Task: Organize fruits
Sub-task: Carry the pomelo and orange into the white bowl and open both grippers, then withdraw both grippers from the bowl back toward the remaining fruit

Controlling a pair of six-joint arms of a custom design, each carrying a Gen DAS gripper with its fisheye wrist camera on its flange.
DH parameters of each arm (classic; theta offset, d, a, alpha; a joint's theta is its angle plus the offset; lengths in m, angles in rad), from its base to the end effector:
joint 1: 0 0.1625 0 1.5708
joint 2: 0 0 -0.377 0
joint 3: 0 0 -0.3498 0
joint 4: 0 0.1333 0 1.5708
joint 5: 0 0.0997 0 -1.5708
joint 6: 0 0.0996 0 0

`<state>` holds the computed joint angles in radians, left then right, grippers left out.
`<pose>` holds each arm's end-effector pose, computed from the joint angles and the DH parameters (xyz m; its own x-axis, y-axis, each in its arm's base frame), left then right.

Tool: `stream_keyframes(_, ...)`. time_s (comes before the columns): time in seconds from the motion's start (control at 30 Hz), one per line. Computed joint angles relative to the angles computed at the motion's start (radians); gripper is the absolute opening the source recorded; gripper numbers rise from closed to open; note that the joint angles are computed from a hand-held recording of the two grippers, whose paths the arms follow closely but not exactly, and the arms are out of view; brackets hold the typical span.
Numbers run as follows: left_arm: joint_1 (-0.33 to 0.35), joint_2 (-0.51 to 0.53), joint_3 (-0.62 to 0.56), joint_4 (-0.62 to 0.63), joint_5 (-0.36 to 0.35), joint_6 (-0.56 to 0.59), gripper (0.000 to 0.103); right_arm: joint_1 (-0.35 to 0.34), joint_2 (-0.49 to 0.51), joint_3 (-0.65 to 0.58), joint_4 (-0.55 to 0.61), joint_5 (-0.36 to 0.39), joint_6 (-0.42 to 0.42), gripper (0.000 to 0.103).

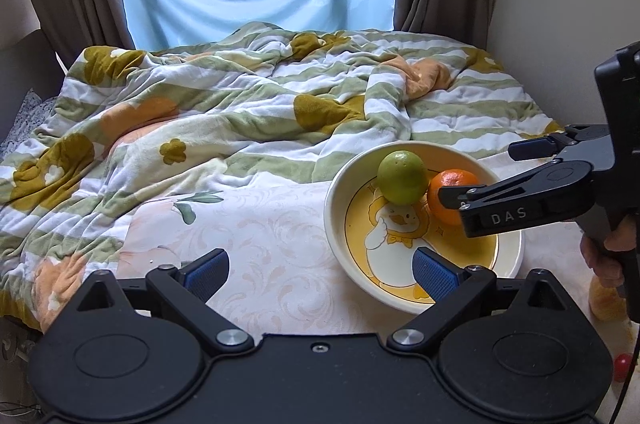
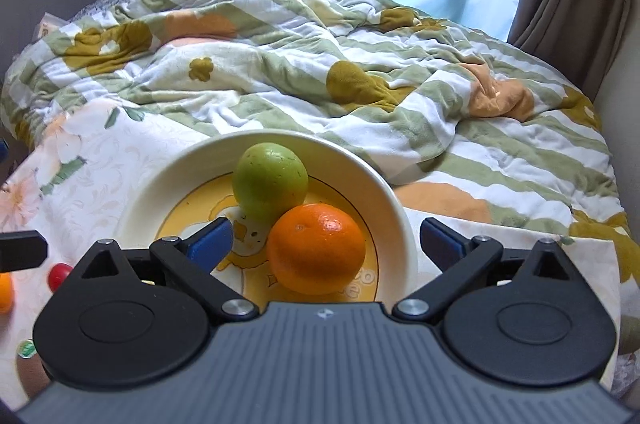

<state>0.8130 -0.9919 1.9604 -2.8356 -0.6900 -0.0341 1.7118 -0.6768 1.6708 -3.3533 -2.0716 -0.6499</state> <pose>-0.2036 -0.5209 0.1583 -0.6392 0.2501 -0.7273 0.6359 0.7036 -0.3170 0.1713 -0.5988 0.1145 -0.6696 -0.2520 0.6987 -0.6334 0.6851 -0.3599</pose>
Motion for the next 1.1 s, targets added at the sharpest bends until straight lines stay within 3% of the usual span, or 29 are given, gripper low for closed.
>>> stream_keyframes(0.23,-0.06,-0.041,0.047,-0.017,0.036,-0.015,0.1,0.039,-0.094,0.084,0.009,-0.019,0.06,0.103)
stream_keyframes(0.6,-0.192,-0.163,0.173,0.017,0.082,-0.132,0.1,0.107,-0.27,0.289,-0.053,-0.084,0.156,0.103)
stream_keyframes(0.83,-0.298,-0.251,0.28,0.065,0.113,-0.248,0.1,0.155,-0.387,0.446,-0.125,-0.133,0.198,0.103)
stream_keyframes(1.1,-0.403,-0.325,0.355,0.218,0.132,-0.428,0.1,0.19,-0.524,0.607,-0.147,-0.165,0.235,0.103)
